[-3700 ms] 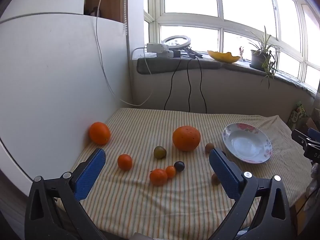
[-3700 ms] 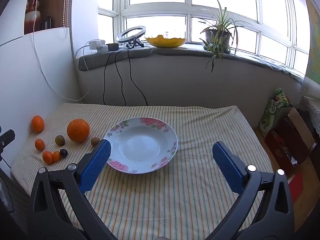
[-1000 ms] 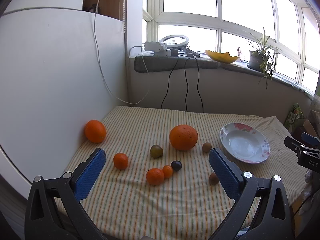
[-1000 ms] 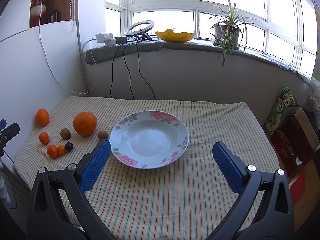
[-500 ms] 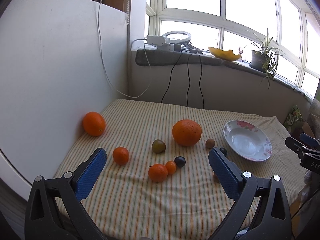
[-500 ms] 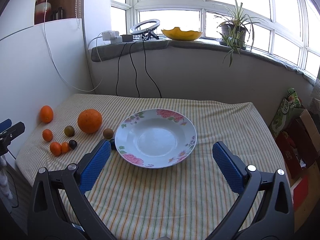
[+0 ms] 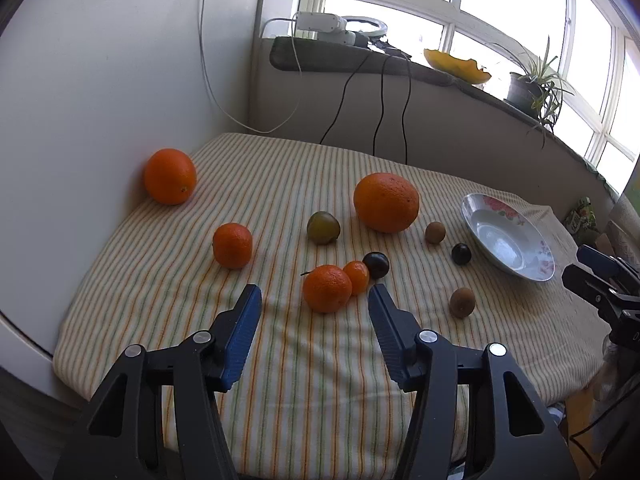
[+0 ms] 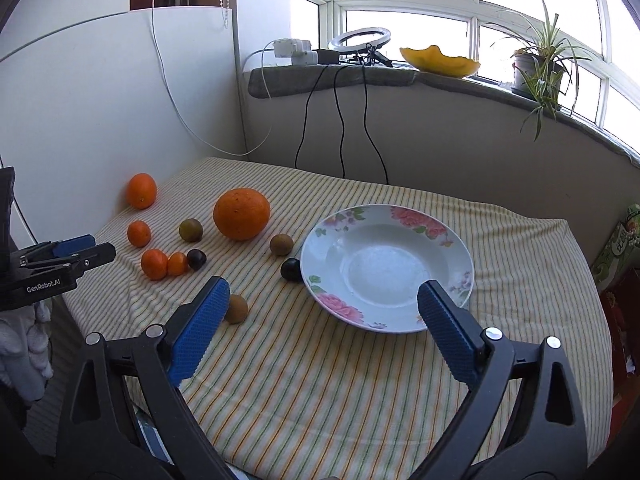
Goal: Organize fruits
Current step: 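Move left tool toward a small tangerine while right tool approaches a brown kiwi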
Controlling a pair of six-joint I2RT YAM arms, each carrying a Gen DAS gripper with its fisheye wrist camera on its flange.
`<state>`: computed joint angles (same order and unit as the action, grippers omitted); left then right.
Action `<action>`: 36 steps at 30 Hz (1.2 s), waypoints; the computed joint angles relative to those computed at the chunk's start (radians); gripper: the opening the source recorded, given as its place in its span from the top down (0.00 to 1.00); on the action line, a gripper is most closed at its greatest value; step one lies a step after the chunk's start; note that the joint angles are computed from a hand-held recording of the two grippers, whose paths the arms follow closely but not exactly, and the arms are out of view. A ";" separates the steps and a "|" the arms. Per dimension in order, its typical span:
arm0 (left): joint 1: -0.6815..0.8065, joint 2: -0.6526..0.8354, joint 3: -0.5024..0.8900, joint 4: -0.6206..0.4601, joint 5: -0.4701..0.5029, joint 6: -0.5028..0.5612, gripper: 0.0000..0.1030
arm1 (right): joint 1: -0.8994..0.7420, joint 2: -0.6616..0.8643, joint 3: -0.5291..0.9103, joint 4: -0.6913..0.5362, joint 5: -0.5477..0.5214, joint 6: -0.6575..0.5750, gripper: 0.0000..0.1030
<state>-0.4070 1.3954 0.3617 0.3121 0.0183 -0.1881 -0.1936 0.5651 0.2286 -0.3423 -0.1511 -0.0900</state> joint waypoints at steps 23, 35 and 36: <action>0.058 0.270 0.127 0.054 0.131 0.018 0.63 | 0.244 0.745 0.065 0.444 -0.038 0.067 0.56; 0.065 0.321 0.160 0.055 0.157 0.018 0.66 | 0.243 0.896 0.129 0.483 -0.042 0.064 0.66; 0.068 0.321 0.160 0.057 0.161 0.018 0.66 | 0.243 0.907 0.131 0.489 -0.041 0.065 0.69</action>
